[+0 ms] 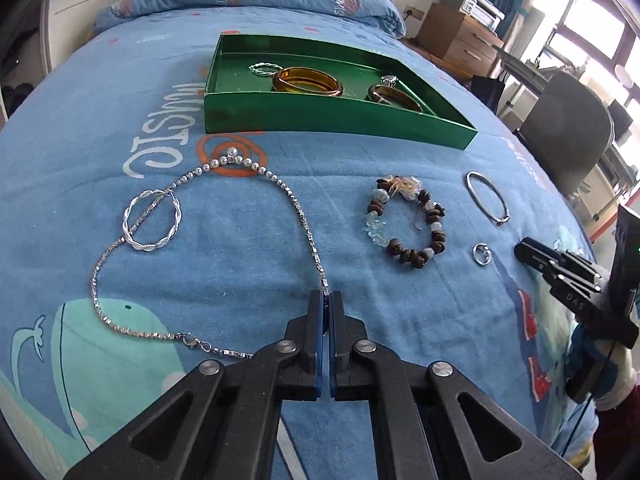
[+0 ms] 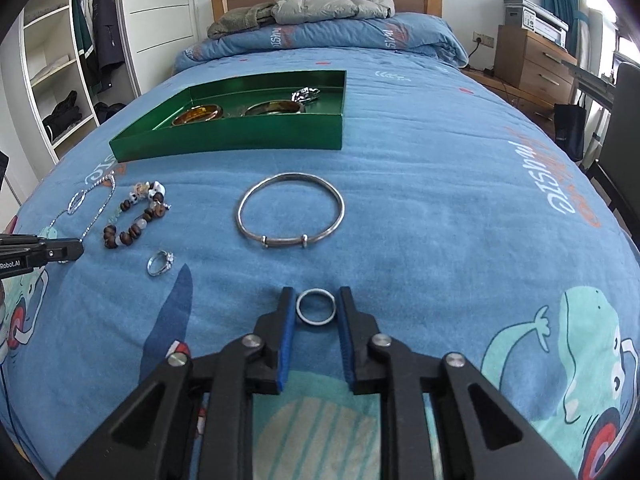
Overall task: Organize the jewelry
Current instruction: 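Grasp the beaded necklace end with the left tool while the right tool grasps the small ring, then carry the necklace and ring into the green tray and open both tools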
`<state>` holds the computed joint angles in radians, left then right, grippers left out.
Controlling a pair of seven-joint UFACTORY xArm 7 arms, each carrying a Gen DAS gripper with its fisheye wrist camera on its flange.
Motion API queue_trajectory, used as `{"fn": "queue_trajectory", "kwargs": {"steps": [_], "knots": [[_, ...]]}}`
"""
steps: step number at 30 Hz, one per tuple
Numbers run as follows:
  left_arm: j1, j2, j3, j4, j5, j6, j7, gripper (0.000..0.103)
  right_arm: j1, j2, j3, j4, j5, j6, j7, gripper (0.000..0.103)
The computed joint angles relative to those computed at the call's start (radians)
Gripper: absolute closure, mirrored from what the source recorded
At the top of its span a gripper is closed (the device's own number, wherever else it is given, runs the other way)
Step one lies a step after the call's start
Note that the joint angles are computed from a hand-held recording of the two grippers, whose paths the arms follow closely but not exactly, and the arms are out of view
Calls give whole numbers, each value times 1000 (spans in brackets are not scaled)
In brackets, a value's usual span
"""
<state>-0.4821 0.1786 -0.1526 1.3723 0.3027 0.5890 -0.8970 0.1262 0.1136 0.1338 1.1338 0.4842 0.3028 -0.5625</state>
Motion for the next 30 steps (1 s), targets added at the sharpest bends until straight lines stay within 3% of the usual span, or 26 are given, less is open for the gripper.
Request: {"fn": "queue_trajectory", "kwargs": {"steps": [9, 18, 24, 30], "knots": [[10, -75, 12, 9, 93, -24, -130, 101, 8, -132, -30, -83, 112, 5, -61, 84], [119, -176, 19, 1, 174, 4, -244, 101, 73, -315, -108, -171, 92, 19, -30, 84], [166, -190, -1, 104, 211, 93, -194, 101, 107, -360, -137, -149, 41, 28, 14, 84], [161, -117, 3, 312, 261, 187, -108, 101, 137, -286, -144, -1, 48, 44, 11, 84]]}}
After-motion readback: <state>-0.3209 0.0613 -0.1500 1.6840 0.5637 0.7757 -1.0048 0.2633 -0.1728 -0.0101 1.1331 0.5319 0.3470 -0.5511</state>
